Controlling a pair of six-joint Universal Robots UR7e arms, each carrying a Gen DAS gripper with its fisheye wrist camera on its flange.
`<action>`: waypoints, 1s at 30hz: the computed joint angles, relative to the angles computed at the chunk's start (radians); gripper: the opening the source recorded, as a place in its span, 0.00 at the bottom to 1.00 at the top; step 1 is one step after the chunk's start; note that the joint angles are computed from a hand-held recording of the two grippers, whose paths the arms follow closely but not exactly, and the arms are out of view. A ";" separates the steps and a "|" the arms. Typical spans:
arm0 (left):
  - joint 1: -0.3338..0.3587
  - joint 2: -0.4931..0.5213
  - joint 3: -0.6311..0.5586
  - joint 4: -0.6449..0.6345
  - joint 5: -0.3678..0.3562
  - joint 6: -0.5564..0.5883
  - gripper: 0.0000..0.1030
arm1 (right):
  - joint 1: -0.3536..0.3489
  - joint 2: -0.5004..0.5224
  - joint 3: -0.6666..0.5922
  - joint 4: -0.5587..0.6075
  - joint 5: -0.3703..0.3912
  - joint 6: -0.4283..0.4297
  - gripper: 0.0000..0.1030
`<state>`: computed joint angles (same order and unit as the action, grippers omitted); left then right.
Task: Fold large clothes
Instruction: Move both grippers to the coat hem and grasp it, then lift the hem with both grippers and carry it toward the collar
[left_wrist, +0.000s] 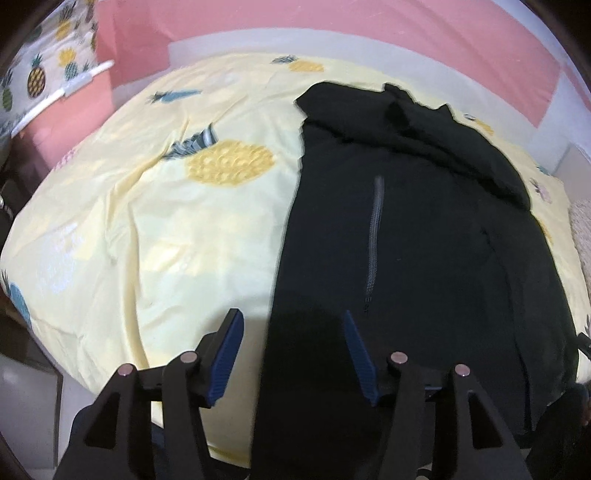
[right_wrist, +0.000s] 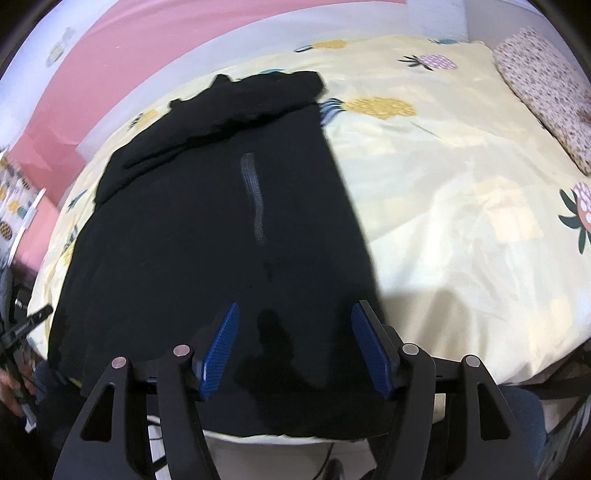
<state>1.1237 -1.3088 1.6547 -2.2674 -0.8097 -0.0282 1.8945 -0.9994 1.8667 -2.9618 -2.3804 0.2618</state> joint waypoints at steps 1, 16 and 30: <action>0.007 0.002 -0.004 0.005 -0.006 -0.003 0.57 | -0.005 -0.006 0.005 -0.007 0.000 0.005 0.62; 0.044 -0.017 0.010 0.141 -0.166 -0.047 0.60 | -0.085 -0.082 0.063 0.133 0.181 0.180 0.62; 0.033 -0.029 0.009 0.204 -0.176 -0.046 0.25 | -0.099 -0.114 0.077 0.160 0.296 0.166 0.26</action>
<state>1.1568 -1.3379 1.6634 -2.0632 -0.9855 -0.0739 1.7955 -1.1136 1.9441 -2.8017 -2.0842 0.4278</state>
